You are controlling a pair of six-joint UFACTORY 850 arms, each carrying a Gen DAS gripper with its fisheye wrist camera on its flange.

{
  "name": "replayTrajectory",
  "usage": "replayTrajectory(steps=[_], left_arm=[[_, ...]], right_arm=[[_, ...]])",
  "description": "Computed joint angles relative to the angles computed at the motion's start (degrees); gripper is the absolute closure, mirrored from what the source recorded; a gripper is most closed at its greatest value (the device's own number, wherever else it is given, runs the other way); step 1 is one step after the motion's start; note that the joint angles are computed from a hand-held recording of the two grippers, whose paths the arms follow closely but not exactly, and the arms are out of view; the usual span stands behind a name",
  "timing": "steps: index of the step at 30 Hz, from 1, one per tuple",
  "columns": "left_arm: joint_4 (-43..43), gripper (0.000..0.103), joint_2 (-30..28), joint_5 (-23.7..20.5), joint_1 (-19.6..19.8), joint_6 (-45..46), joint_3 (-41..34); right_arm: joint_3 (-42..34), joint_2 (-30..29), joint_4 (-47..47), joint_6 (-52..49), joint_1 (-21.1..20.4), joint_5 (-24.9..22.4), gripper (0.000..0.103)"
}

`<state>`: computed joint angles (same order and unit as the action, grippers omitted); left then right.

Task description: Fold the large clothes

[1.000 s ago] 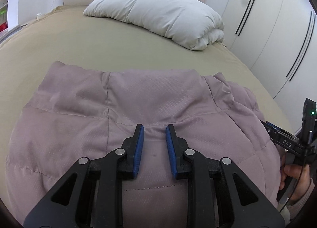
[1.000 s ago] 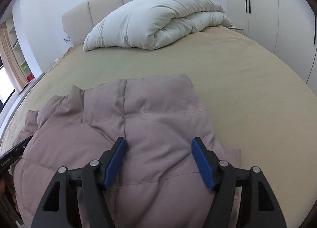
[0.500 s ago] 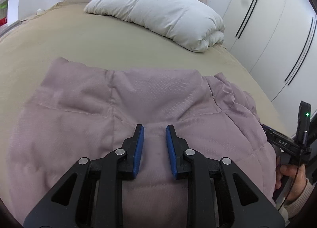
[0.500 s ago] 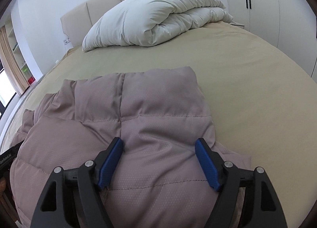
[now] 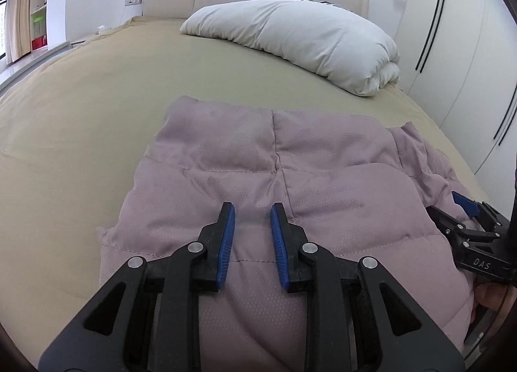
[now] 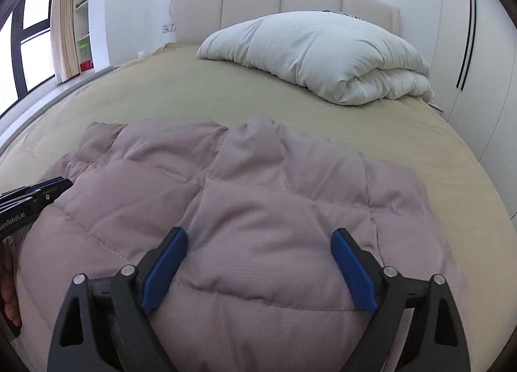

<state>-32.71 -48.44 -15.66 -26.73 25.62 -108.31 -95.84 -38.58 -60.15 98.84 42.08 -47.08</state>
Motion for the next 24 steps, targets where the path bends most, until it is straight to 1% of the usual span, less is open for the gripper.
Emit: replayTrajectory(steps=[2,4,6,8,9,11,12,13,14,15,16,17,18,19,20,22,24], left_arm=[[1.30,0.081,-1.57,-1.32,0.10,-1.27,-2.23],[0.80,0.081,-2.68,-2.42,0.38,-1.07,-3.64],[-1.74,0.081,-3.20,-4.12,0.92,0.56,-4.56],[-7.84,0.081,-2.18,-7.01,2.03,4.57,-3.84],[-11.60,0.081,-0.75,-8.20,2.87,6.87,-2.29],[-17.99,0.080,3.24,-8.66,4.41,11.21,2.45],[-20.23,0.072,5.37,-7.98,5.10,13.77,4.98],[-22.50,0.059,7.27,-7.29,5.76,16.49,7.35],[-26.15,0.023,9.26,-6.58,6.80,20.02,10.02],[-32.15,0.004,11.11,-5.86,7.97,25.00,12.85],[-35.91,0.004,12.40,-6.07,9.08,27.62,14.74],[-37.27,0.004,12.92,-8.21,10.48,28.00,15.65],[-36.23,0.004,12.62,-10.62,11.53,26.58,15.55],[-34.22,0.004,11.80,-13.75,12.55,24.29,14.75],[-34.01,0.004,10.65,-17.22,13.56,23.60,13.94],[-32.41,0.004,8.50,-21.21,14.88,19.70,12.42],[-35.46,0.004,5.57,-28.31,16.35,19.56,10.34]], right_arm=[[2.54,1.18,-2.40,4.10,-0.56,2.91,0.008],[2.75,1.09,-2.74,4.67,-0.71,3.32,0.008],[2.44,0.74,-2.90,4.63,-0.81,3.11,0.007],[2.13,0.51,-2.73,4.45,-0.79,2.74,0.007],[2.20,0.65,-2.61,4.46,-0.91,3.06,0.007],[2.54,1.67,-0.82,3.56,-0.95,3.80,0.006],[2.96,2.53,0.03,3.25,-0.90,3.96,0.006],[4.22,3.89,-0.33,4.53,-0.68,4.68,0.007],[6.47,5.81,-2.36,7.69,-0.41,6.33,0.007],[9.21,7.97,-5.38,12.28,-0.03,7.98,0.006],[12.01,10.25,-8.24,17.09,0.36,9.23,0.006],[14.37,12.22,-10.62,21.09,0.68,10.09,0.003],[17.18,14.53,-13.72,25.76,0.95,10.91,0.002],[19.61,16.58,-16.10,29.54,1.18,11.09,0.001],[21.95,18.59,-18.08,32.77,1.22,11.40,0.000],[26.04,22.05,-20.58,37.46,0.70,13.11,0.000],[29.74,25.10,-19.13,38.74,-0.49,15.76,0.000]])
